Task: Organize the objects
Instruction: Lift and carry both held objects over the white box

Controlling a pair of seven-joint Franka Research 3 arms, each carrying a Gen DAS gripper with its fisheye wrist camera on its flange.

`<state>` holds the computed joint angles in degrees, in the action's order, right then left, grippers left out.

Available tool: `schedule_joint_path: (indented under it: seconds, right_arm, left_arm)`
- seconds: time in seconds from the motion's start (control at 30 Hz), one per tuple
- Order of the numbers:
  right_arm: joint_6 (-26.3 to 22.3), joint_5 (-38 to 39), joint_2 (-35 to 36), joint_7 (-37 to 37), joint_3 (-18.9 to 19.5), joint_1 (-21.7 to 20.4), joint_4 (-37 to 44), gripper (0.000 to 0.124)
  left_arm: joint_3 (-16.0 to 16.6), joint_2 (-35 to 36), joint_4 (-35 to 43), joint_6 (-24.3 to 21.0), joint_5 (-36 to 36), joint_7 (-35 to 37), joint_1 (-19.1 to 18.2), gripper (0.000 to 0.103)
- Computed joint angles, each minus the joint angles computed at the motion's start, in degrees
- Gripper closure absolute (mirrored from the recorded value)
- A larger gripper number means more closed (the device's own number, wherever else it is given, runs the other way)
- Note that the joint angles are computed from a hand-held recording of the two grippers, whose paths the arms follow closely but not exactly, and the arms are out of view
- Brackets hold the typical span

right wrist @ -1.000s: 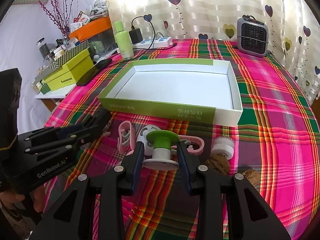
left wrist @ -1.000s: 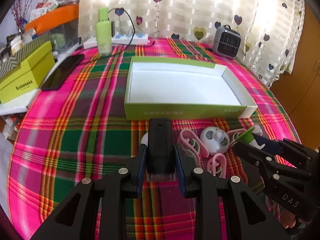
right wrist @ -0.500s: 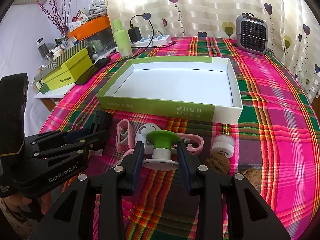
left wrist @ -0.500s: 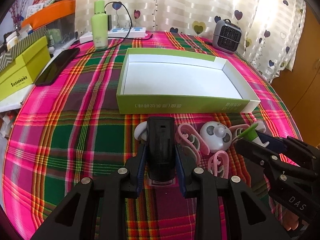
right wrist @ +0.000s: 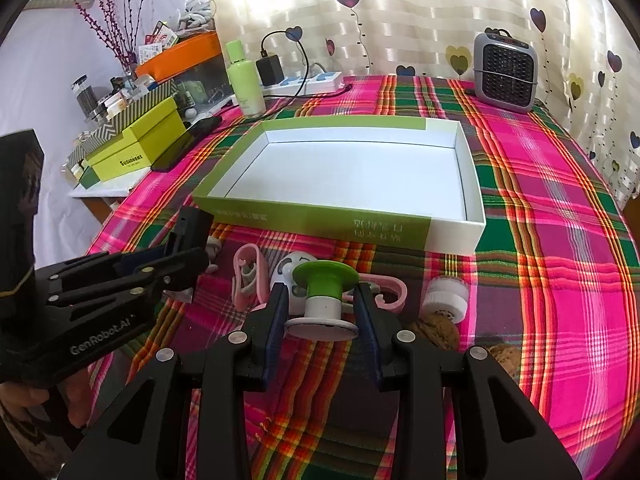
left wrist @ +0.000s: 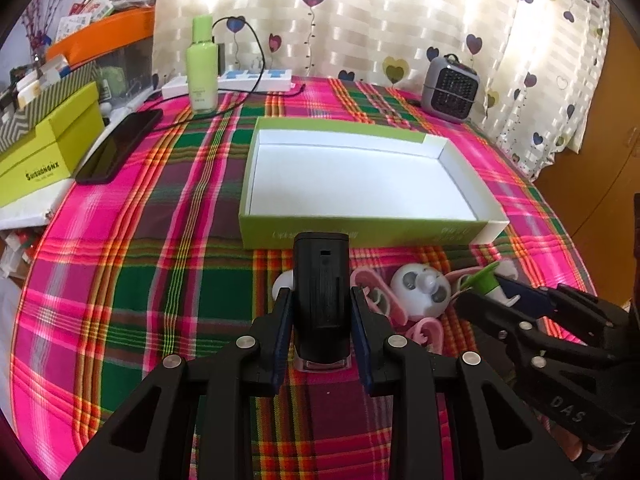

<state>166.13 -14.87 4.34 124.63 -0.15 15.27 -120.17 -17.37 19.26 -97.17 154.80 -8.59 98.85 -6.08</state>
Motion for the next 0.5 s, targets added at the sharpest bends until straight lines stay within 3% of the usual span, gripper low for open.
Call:
schedule_joint_path:
  seconds: [0.5]
  right_arm:
    - [-1.0,4.4,2.5,-5.5,-0.3,-0.8,6.2,0.089]
  left_arm:
    - [-0.2,5.0,10.5,-3.3,0.5,0.3,-0.6,0.077]
